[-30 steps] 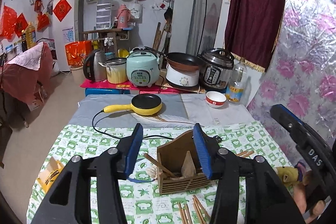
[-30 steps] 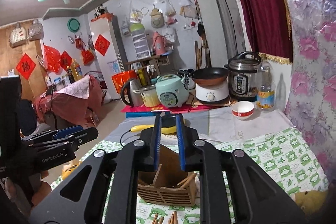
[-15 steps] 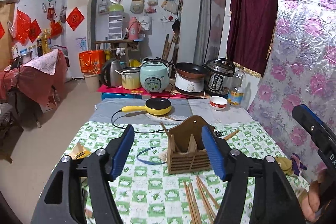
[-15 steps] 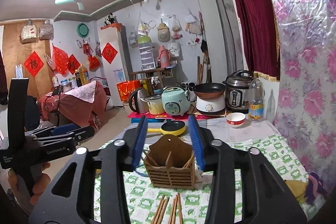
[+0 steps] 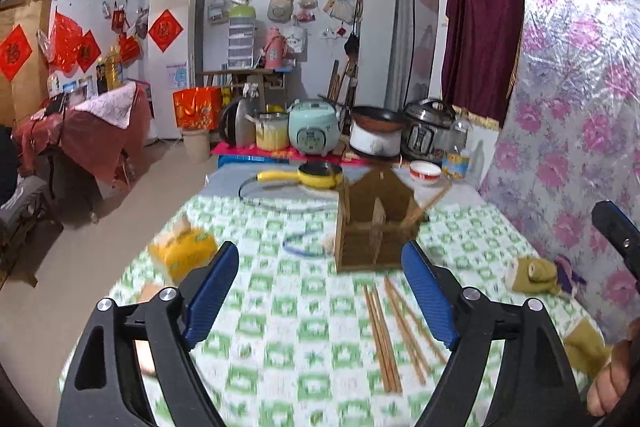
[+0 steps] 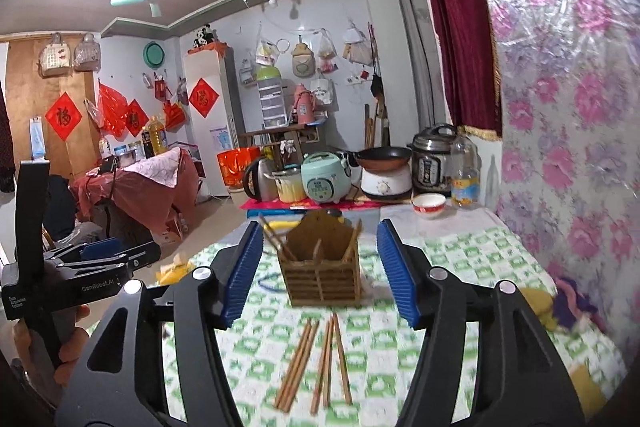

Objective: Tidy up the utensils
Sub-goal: 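Move both open tools back toward the remaining chopsticks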

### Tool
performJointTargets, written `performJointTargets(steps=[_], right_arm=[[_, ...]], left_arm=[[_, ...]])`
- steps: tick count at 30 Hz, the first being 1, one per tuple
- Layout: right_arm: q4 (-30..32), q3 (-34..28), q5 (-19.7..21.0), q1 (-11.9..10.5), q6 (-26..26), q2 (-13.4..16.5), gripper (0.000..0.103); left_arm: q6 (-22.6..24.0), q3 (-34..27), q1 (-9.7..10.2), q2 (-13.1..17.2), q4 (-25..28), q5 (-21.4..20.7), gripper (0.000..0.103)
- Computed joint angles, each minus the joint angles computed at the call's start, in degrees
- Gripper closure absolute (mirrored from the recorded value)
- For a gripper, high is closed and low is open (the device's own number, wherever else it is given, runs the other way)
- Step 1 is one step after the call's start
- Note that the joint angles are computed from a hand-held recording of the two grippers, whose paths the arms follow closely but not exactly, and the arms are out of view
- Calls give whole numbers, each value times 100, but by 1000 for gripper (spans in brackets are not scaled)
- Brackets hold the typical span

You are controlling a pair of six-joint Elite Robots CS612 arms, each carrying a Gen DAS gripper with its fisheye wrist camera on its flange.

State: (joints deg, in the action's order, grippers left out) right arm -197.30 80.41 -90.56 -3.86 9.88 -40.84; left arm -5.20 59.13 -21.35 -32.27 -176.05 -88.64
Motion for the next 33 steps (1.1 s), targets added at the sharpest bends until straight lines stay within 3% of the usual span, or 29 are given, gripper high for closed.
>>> performJointTargets(steps=[6,11,16,21,25,33], right_arm=[[-475,1035,-94,-10,125,-367,32],[-761,1563,-291,32,-32,-500,26],[-584,1475,-286,27,-98,-394,24],[179,1161,-218,8,-115,-133,24],[659,904,-213,-29,-131,69,24],[972,587,-216,-153,-67,285,24]], left_arm=[[-171,1170,-26,-359,-489,96,15],[-362,1635,29,-433,-501,38,14],[-410,1365,82,-209,5,49,14],[-308,894,109,119,755,-187,14],[98,551,26,339,1233,-194,14],[1089,-90,-158,657,1855,-317,14]])
